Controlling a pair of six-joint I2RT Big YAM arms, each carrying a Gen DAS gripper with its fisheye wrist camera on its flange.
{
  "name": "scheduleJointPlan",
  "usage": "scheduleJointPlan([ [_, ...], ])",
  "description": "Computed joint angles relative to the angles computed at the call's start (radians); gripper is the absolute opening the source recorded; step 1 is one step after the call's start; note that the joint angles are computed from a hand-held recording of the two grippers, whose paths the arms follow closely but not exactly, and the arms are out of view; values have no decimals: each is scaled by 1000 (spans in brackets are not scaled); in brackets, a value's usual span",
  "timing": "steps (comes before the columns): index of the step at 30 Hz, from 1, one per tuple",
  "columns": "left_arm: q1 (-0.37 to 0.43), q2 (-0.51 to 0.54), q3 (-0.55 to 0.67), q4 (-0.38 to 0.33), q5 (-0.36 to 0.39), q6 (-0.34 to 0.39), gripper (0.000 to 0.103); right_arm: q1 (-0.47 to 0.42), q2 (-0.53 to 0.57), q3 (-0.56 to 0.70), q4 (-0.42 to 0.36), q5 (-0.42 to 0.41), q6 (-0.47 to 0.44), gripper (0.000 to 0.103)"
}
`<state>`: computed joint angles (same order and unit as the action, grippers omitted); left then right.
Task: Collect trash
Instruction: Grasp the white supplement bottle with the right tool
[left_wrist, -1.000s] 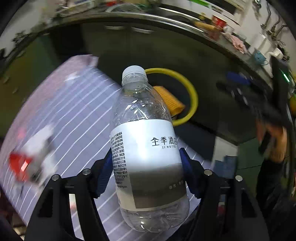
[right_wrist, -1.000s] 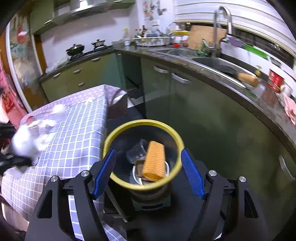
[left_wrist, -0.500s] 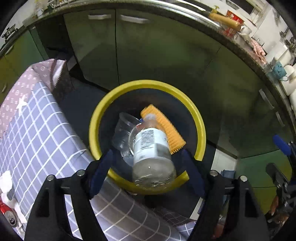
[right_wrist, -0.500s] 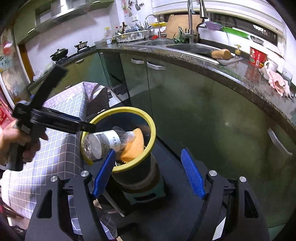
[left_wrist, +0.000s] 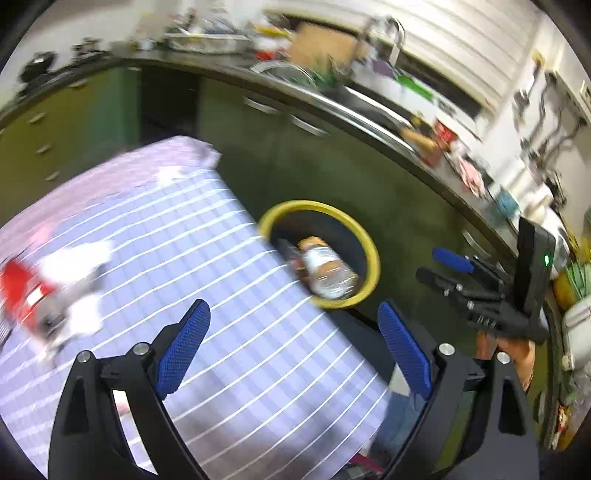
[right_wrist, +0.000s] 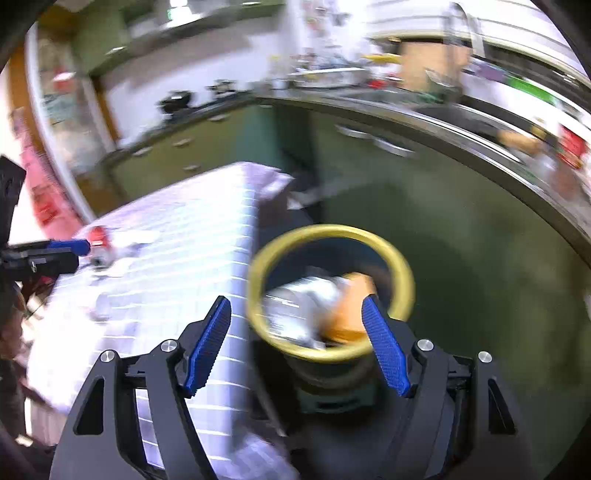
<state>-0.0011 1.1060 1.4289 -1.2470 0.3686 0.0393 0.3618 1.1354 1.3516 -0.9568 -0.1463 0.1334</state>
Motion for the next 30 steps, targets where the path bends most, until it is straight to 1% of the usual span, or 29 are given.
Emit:
scheduleJointPlan([
  [1, 31, -27, -18, 4, 6, 3, 88, 33, 11, 16, -1, -15, -3, 73],
  [2, 100, -81, -55, 12, 11, 11, 88, 69, 33, 40, -1, -39, -14, 73],
  [3, 143, -110, -73, 13, 11, 20, 89, 94, 51, 59, -2, -55, -23, 73],
  [5, 274, -174, -119, 14, 20, 47, 91, 159, 105, 111, -12, -86, -47, 73],
  [6, 320, -193, -134, 13, 23, 49, 91, 200, 141, 145, -19, -95, -62, 73],
  [7, 392, -212, -150, 7, 36, 57, 91, 244, 182, 182, -28, -110, -82, 73],
  [8, 445, -219, -157, 2, 48, 67, 91, 270, 208, 203, -33, -120, -94, 73],
  [9, 527, -234, -172, -4, 59, 80, 91, 312, 248, 237, -39, -134, -115, 73],
  [11, 640, -246, -191, -4, 73, 106, 91, 395, 325, 302, -49, -142, -177, 73],
  [14, 774, -241, -206, -23, 132, 168, 91, 482, 397, 358, -56, -115, -272, 73],
  [15, 807, -240, -210, -37, 155, 184, 91, 505, 431, 391, -66, -102, -327, 73],
  [16, 830, -238, -213, -44, 170, 196, 91, 522, 467, 429, -88, -85, -383, 73],
  [17, 834, -239, -218, -43, 174, 195, 91, 533, 504, 469, -116, -65, -422, 74],
  [19, 863, -238, -228, -48, 204, 208, 91, 538, 572, 548, -198, -77, -471, 74],
  [20, 889, -231, -227, -56, 225, 226, 91, 530, 592, 567, -224, -84, -486, 75],
  [21, 901, -225, -229, -57, 239, 230, 91, 522, 624, 600, -261, -77, -495, 75],
  [23, 901, -226, -238, -49, 245, 221, 91, 514, 661, 632, -295, -75, -497, 74],
  [25, 912, -227, -244, -50, 250, 231, 91, 504, 683, 651, -324, -106, -486, 72],
  [27, 913, -223, -249, -47, 251, 233, 91, 500, 692, 656, -322, -129, -471, 67],
  [30, 915, -216, -252, -48, 260, 236, 91, 500, 708, 669, -326, -152, -457, 67],
])
